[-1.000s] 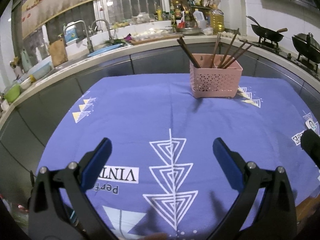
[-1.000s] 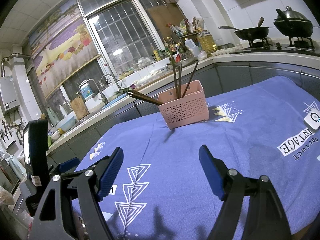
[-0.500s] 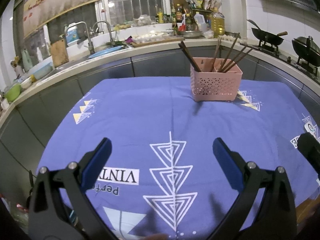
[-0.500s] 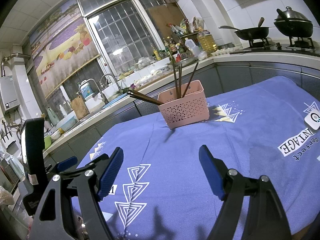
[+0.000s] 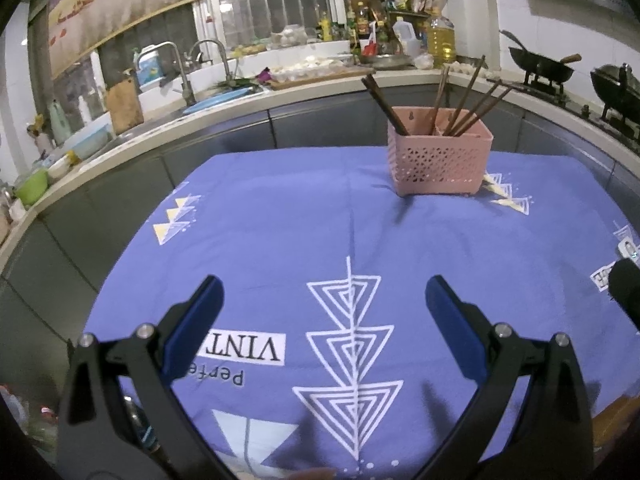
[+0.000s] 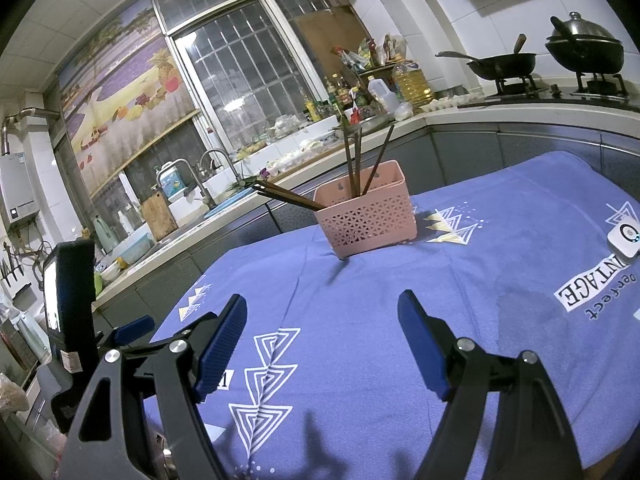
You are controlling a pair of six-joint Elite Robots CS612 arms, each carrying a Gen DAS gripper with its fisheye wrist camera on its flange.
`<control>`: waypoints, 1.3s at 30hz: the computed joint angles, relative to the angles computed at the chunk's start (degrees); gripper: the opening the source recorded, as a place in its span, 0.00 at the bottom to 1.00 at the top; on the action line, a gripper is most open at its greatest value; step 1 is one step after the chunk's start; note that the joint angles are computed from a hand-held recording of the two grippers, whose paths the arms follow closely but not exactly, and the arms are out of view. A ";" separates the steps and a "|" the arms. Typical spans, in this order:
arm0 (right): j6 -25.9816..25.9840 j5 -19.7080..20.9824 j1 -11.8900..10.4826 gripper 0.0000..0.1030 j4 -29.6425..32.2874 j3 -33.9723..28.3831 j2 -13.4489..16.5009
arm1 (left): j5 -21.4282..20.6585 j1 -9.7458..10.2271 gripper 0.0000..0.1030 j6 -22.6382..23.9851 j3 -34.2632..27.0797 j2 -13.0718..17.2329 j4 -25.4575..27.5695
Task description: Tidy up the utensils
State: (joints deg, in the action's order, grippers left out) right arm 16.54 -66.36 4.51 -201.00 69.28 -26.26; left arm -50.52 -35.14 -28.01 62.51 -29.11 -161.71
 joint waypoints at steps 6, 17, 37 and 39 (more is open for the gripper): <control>-0.08 0.00 0.00 0.75 -0.08 -0.09 0.10 | -0.29 0.01 0.94 -0.19 -0.32 0.15 1.19; 0.27 0.18 -0.05 0.75 0.07 0.07 0.38 | -2.29 0.05 0.94 0.21 -0.43 0.26 1.34; 0.29 0.28 -0.15 0.75 0.10 0.11 0.45 | -2.71 -0.34 0.94 0.78 -1.10 0.78 2.20; 0.29 0.27 -0.15 0.75 0.14 0.02 0.47 | -2.81 -0.37 0.94 0.82 -1.16 0.80 2.26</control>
State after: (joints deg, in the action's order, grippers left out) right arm 16.84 -66.09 4.36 -200.87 69.30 -25.78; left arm -53.33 -35.51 -27.19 61.35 -28.31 -159.45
